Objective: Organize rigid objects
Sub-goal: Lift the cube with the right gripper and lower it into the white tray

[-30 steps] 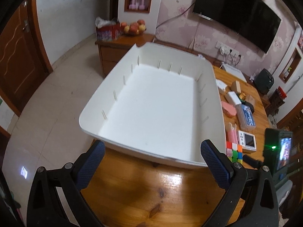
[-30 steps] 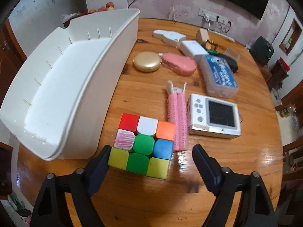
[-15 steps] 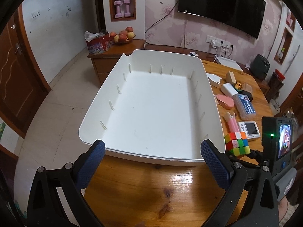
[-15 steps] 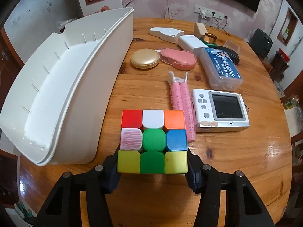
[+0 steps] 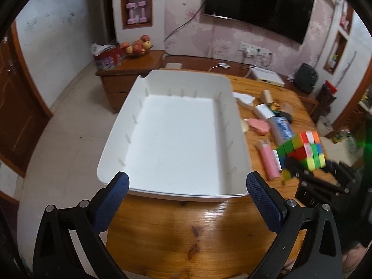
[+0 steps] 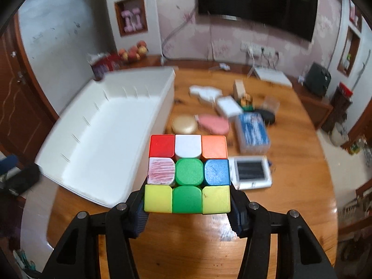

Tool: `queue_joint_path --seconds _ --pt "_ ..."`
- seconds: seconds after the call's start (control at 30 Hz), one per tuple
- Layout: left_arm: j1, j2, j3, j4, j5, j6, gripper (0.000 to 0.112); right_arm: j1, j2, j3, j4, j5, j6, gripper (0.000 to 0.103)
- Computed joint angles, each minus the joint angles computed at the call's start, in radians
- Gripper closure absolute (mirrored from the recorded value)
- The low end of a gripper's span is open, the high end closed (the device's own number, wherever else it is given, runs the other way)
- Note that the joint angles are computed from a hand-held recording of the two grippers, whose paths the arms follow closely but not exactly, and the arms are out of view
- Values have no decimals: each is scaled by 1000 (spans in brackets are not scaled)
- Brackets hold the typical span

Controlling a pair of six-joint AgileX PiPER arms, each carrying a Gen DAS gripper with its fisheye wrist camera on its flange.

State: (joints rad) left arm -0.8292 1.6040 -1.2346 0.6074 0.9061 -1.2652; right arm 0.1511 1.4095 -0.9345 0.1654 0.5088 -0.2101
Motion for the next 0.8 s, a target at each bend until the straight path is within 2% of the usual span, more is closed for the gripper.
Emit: queue_joint_path --seconds 0.07,0.17,0.33,0.47,0.8 --pt "9 -26 1 -21 -9 30 11 16 -25 -44 -9 32 2 47" --pt "1 -52 -10 20 47 8 11 39 -15 -140 28 92 -32 47" --pt "0 -109 21 83 101 -43 11 112 108 -373 12 186 8 47" --pt "28 -113 35 110 107 -59 11 172 310 -639 -21 281 72 47" --pt "128 -29 21 47 9 15 11 260 892 -1343 -153 582 256 47"
